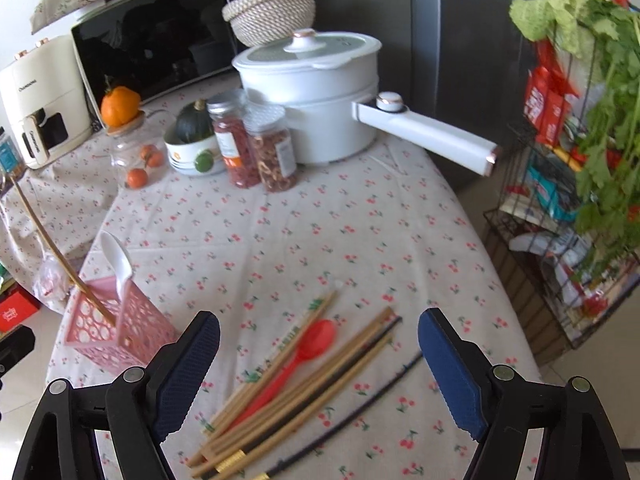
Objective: Organize utensils
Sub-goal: 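Grasp the paper-wrapped chopsticks with the left tool while the right tool grasps the black chopstick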
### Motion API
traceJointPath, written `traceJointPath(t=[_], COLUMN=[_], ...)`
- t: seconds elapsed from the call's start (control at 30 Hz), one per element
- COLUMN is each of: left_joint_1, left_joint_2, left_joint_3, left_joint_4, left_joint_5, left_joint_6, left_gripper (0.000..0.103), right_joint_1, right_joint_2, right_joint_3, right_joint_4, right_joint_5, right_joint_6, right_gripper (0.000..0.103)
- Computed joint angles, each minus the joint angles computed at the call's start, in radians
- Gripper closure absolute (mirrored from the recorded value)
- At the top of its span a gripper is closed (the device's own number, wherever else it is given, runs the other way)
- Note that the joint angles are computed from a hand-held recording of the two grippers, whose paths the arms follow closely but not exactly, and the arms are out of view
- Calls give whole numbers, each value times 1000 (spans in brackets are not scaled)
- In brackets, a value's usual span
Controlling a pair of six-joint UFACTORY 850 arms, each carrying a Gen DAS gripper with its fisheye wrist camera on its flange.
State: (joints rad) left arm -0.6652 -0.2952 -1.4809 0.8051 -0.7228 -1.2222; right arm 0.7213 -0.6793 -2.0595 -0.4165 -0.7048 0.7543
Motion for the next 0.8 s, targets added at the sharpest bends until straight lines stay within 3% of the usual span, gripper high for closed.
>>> traceJointPath(t=[0.1, 0.27, 0.5, 0.57, 0.67, 0.73, 0.8], left_joint_1=[-15, -33, -45, -29, 2, 24, 43], left_joint_2=[-28, -104, -244, -293, -389, -468, -555], left_joint_3=[-34, -129, -304, -367, -492, -601, -720], left_joint_4=[-73, -246, -424, -508, -628, -694, -738], left_joint_5=[-13, -63, -84, -71, -77, -112, -161], left_joint_6=[78, 206, 358, 404, 465, 509, 544], left_gripper=[6, 6, 7, 15, 39, 62, 79], right_joint_1=[-24, -70, -102, -111, -128, -139, -146], right_joint_2=[30, 82, 64, 57, 44, 31, 17], right_joint_3=[54, 148, 141, 139, 133, 123, 108], right_joint_4=[63, 192, 231, 254, 297, 319, 332], right_joint_5=[-28, 0, -54, -58, -63, -71, -86], right_joint_6=[-9, -29, -60, -80, -101, -105, -105], right_gripper=[18, 17, 16, 16, 16, 16, 16])
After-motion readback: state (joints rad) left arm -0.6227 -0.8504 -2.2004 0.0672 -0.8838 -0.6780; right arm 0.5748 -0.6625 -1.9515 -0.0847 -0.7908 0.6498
